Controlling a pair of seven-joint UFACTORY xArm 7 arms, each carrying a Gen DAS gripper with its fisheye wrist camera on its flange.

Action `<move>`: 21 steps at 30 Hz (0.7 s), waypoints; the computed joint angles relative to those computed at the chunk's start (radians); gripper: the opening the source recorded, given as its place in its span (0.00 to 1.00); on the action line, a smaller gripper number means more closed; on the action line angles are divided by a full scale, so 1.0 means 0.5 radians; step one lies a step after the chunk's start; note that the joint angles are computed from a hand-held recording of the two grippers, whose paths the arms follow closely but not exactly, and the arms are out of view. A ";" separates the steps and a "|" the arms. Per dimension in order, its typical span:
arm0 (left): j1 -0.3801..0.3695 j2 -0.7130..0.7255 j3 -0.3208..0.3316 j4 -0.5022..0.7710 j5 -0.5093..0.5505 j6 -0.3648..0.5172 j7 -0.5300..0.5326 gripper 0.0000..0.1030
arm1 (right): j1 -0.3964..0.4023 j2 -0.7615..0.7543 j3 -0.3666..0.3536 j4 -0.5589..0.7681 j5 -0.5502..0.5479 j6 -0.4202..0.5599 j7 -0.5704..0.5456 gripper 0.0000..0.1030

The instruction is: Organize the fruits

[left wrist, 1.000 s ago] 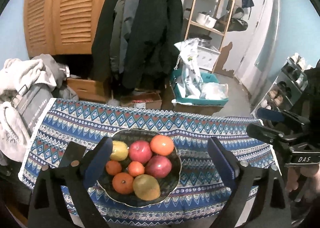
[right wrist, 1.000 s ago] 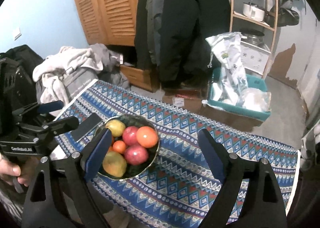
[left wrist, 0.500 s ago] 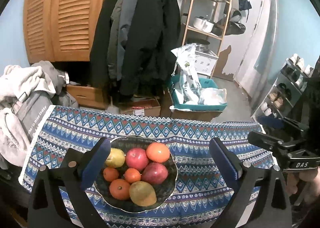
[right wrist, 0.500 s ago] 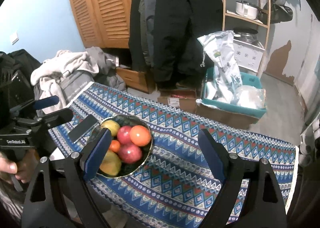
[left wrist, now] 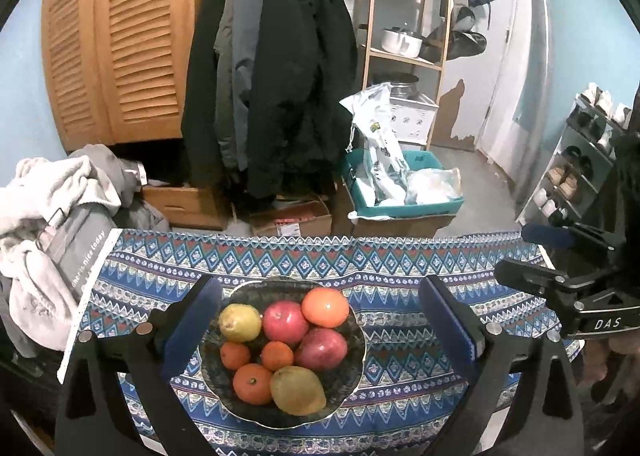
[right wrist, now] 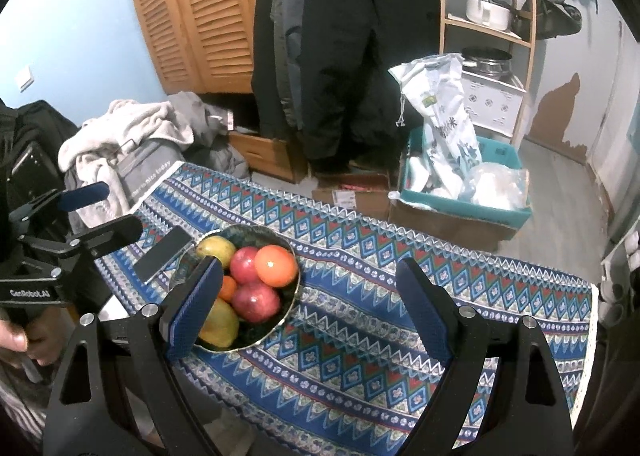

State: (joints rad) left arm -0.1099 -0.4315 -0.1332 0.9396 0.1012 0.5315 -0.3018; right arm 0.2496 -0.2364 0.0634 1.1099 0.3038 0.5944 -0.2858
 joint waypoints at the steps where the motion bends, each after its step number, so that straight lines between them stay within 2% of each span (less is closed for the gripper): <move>1: 0.000 0.001 -0.001 0.002 0.001 0.002 -0.003 0.97 | 0.000 0.000 -0.004 -0.002 0.003 0.000 -0.005 0.85; 10: 0.005 -0.007 0.000 -0.004 0.005 -0.003 -0.024 0.97 | -0.003 -0.015 -0.012 -0.025 0.015 -0.003 -0.017 0.85; 21: 0.018 0.002 -0.028 0.018 0.061 0.072 -0.061 0.97 | 0.001 -0.010 0.000 -0.017 0.000 0.006 0.001 0.85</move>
